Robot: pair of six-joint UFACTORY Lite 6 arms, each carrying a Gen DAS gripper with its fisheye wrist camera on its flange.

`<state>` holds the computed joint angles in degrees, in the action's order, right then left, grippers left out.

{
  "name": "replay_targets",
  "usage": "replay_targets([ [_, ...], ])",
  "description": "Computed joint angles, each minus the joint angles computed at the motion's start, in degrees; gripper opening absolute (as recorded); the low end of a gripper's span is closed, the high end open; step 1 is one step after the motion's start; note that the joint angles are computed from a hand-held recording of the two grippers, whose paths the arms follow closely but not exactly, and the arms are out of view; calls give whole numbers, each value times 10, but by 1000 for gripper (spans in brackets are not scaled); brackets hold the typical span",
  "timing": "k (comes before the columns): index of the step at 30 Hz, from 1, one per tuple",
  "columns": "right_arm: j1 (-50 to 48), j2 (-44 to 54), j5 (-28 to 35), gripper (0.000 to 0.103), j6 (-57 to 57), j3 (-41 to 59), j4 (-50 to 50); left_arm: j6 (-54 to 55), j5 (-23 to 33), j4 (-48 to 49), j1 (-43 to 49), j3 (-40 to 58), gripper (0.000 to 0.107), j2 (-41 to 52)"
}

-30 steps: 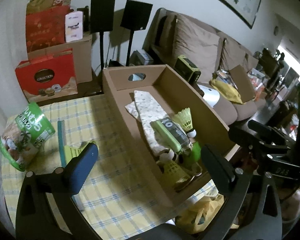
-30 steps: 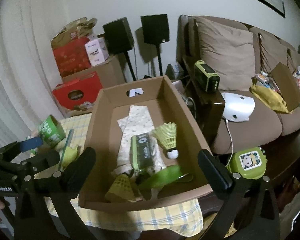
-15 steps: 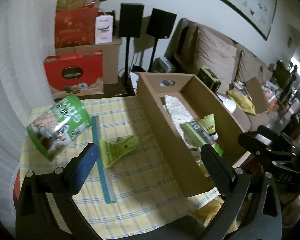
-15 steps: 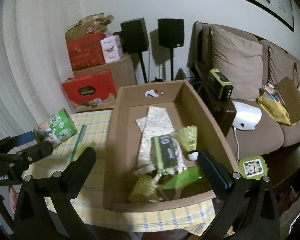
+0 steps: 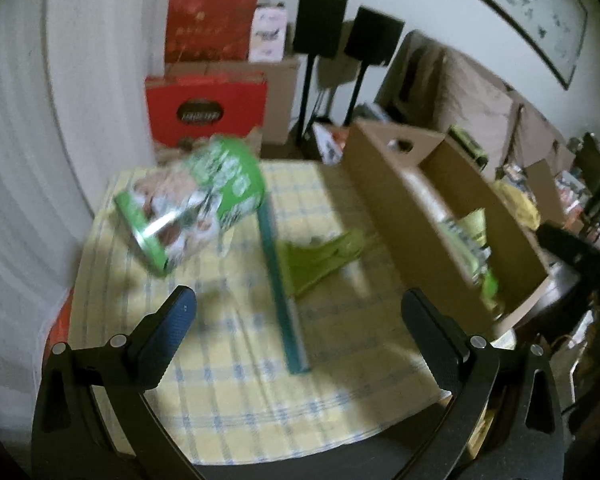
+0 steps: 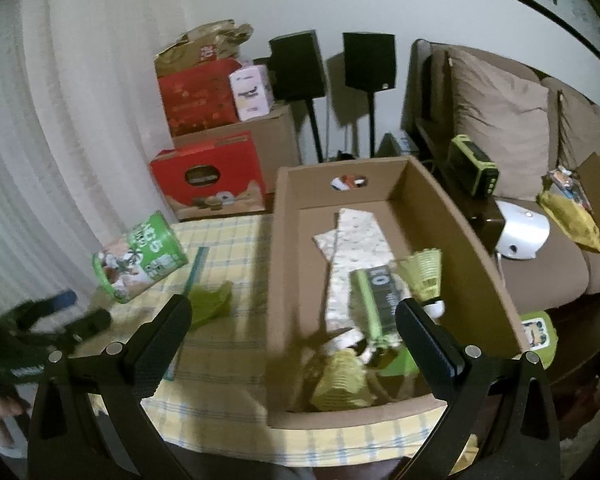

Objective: Organize objects
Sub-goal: 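Withdraw both grippers from the box toward the yellow-green clip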

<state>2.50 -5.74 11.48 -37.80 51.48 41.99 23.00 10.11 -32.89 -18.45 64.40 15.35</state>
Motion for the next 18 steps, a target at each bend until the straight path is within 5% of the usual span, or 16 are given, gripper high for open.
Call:
replay_targets([
  [9, 71, 60, -21, 97, -20, 28, 27, 241, -19, -240, 13, -39, 102, 41],
  [13, 98, 107, -20, 78, -59, 59, 71, 313, -18, -315, 15, -33, 98, 65],
  [18, 125, 193, -9, 53, 22, 133, -5, 318, -9, -325, 15, 0, 93, 113],
])
